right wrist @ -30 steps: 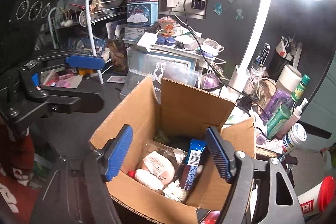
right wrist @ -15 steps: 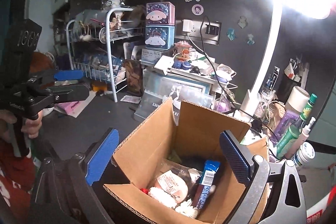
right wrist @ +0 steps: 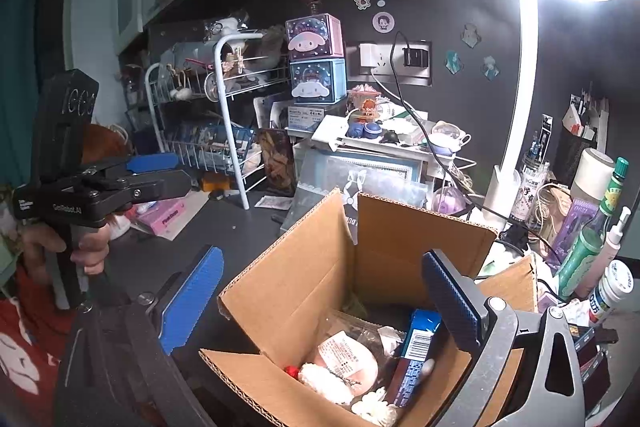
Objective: Organize objects
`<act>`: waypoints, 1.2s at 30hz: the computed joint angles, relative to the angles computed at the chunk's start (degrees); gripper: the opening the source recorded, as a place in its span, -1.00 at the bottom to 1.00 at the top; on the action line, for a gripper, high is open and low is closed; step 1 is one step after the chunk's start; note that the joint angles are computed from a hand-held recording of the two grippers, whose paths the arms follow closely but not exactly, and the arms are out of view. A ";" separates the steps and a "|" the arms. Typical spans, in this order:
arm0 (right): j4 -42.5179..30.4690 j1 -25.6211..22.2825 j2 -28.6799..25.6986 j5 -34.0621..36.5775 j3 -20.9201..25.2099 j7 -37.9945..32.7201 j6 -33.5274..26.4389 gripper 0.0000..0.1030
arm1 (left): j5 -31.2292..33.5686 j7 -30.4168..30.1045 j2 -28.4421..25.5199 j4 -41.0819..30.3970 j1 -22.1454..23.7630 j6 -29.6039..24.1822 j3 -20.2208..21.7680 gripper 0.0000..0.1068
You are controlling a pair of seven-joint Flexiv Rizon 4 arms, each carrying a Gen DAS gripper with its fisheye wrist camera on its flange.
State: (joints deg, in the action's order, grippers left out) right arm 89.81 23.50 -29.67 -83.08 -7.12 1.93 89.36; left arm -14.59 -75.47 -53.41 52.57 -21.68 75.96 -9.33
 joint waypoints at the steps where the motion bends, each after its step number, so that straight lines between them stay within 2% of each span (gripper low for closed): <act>1: -0.06 -0.06 -0.08 -0.18 -0.08 0.36 0.21 0.93 | -0.01 0.08 -0.07 -0.08 0.05 -0.03 -0.08 0.91; 19: -1.06 -0.95 -0.41 -3.38 0.25 3.86 0.68 0.94 | 0.46 0.02 -0.08 -0.10 -0.04 0.58 0.30 0.91; 36: -1.57 -2.84 -0.42 -5.62 2.46 5.36 0.04 0.94 | 0.50 0.19 0.00 0.15 0.07 0.75 0.27 0.91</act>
State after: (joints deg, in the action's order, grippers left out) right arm 88.24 20.65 -30.09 -88.69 -4.66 7.29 89.40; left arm -14.09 -75.27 -53.40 52.72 -21.61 76.71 -9.06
